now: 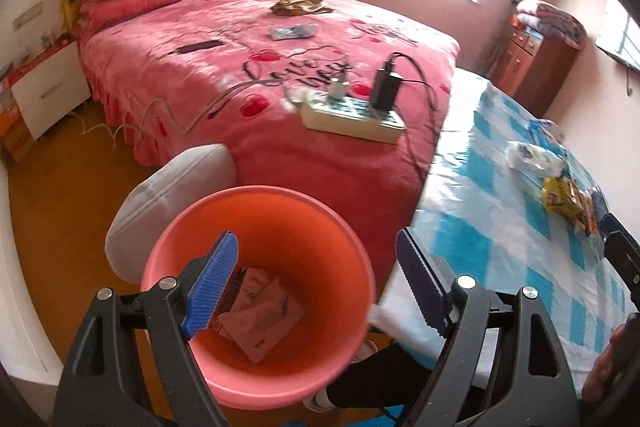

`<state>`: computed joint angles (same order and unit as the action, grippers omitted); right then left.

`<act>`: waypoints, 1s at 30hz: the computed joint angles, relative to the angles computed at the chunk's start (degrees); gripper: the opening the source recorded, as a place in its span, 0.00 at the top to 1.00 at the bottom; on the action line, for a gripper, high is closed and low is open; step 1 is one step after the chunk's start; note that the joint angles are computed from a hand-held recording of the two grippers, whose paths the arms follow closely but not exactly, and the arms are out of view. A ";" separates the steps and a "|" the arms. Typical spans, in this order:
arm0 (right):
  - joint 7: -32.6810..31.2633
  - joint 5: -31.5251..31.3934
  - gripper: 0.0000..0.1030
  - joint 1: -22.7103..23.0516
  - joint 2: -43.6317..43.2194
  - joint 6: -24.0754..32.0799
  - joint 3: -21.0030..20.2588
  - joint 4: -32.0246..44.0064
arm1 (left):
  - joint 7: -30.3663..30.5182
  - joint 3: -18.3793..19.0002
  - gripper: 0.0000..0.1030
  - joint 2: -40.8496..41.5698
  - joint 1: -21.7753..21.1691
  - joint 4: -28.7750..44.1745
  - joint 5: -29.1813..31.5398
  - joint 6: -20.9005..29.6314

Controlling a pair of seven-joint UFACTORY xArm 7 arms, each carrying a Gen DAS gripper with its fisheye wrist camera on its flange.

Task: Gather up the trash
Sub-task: 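Move both grippers back over the trash on the checked table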

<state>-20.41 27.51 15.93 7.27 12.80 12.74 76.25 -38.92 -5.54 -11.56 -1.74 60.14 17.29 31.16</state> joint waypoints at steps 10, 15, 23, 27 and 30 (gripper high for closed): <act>2.80 -1.12 0.09 -1.68 -3.83 -7.58 -2.69 -7.41 | -1.66 -2.98 0.20 2.48 -3.19 6.46 4.96 3.68; 5.29 -3.22 0.08 -2.61 -4.86 -9.90 -3.94 -9.96 | -1.87 -3.64 0.20 5.16 -5.73 10.40 7.10 5.20; 7.16 -2.35 0.08 -4.97 -4.96 -9.81 -5.30 -10.93 | -1.29 -3.42 0.20 9.89 -10.31 16.58 9.24 7.72; 11.61 -6.54 0.08 -5.92 -5.04 -9.49 -6.78 -11.57 | -0.91 -3.29 0.20 11.90 -12.50 19.21 9.94 8.50; 12.28 -6.68 0.08 -7.01 -5.03 -8.82 -7.13 -11.60 | -0.08 -3.13 0.20 13.47 -14.01 21.24 10.42 8.87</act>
<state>-8.12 20.83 8.92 2.24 3.98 5.61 64.65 -39.00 -8.67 1.90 -15.75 81.38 27.71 40.02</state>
